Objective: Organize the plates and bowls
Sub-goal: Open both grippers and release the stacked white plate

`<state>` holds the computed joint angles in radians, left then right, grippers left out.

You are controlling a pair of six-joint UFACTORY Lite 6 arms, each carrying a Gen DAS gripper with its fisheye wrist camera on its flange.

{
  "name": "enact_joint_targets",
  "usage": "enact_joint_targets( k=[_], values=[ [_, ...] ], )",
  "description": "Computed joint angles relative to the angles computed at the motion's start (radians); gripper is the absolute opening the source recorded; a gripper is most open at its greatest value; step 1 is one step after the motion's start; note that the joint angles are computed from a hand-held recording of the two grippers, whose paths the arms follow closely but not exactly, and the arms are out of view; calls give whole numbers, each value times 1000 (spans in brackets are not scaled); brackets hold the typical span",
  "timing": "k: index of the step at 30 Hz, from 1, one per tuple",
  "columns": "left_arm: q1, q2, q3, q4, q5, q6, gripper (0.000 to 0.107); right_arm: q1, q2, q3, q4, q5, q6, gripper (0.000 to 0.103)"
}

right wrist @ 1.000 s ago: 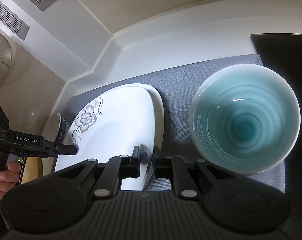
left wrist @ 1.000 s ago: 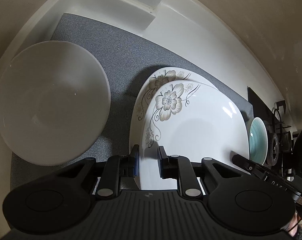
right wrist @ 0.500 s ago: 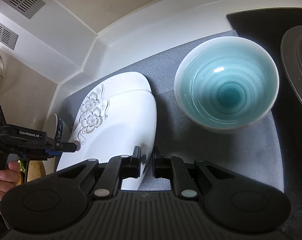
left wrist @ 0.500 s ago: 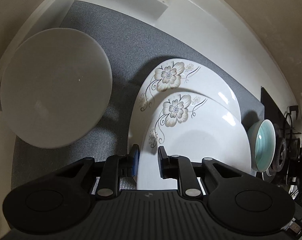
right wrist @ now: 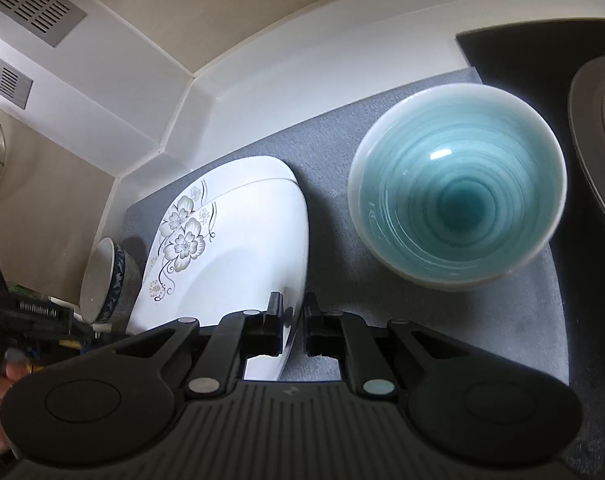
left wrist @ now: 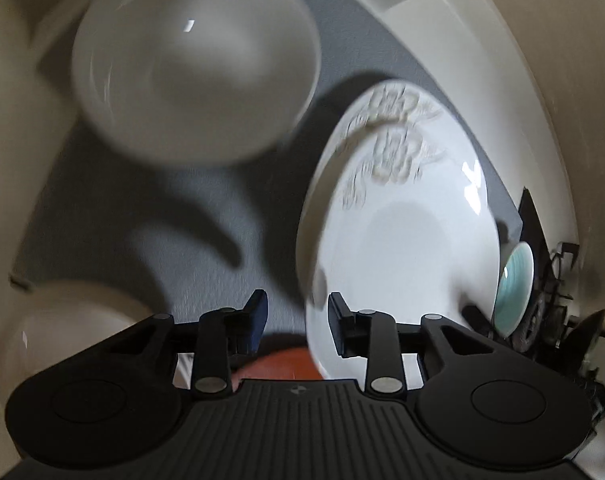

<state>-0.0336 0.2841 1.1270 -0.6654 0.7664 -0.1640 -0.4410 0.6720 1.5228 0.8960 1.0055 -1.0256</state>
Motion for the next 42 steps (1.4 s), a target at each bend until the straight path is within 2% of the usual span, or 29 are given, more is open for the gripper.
enact_joint_targets(
  k=[2,3,4,8,12,17,18,20,21,23,24,25,26,32,39,40,42],
  values=[
    [-17,-26,-59,-62,-36,56,31,9,5,14,-4,-1,6,8],
    [-30,-43,-87,-87,-65,83,19,17,6,18,-12,-11,11,8],
    [-45,-67,-110,-105,-100,107,13,22,12,25,-20,-17,20,8],
    [-106,-92,-130,-57,-188,77,14,29,48,58,-30,-21,45,9],
    [-120,-117,-171,-77,-222,72,14,41,98,128,-41,-2,95,9],
    [-143,-147,-219,-115,-261,63,13,37,133,168,-57,28,160,18],
    [-145,-145,-218,-119,-261,64,13,33,111,140,-63,28,147,20],
    [-152,-138,-212,-126,-262,62,13,18,33,47,-79,11,118,33],
    [-149,-151,-223,-129,-258,69,13,6,-7,-2,-77,10,95,34],
    [-155,-146,-222,-138,-264,72,13,-17,-74,-85,-69,9,59,32],
    [-157,-129,-209,-141,-268,74,13,-25,-96,-114,-66,14,39,25],
    [-150,-137,-213,-134,-263,76,13,-33,-103,-128,-46,33,9,11],
    [-147,-133,-206,-127,-257,75,13,-29,-114,-138,-44,27,-2,11],
    [-172,-97,-153,-15,-264,-26,15,25,-116,-138,-50,-52,-5,11],
    [-170,-120,-174,-17,-276,-3,15,34,-158,-175,-45,-86,-53,14],
    [-178,-124,-170,18,-281,-30,16,34,-165,-184,-40,-90,-69,17],
    [-198,-139,-162,119,-285,-118,16,36,-190,-213,-37,-120,-75,29]
  ],
)
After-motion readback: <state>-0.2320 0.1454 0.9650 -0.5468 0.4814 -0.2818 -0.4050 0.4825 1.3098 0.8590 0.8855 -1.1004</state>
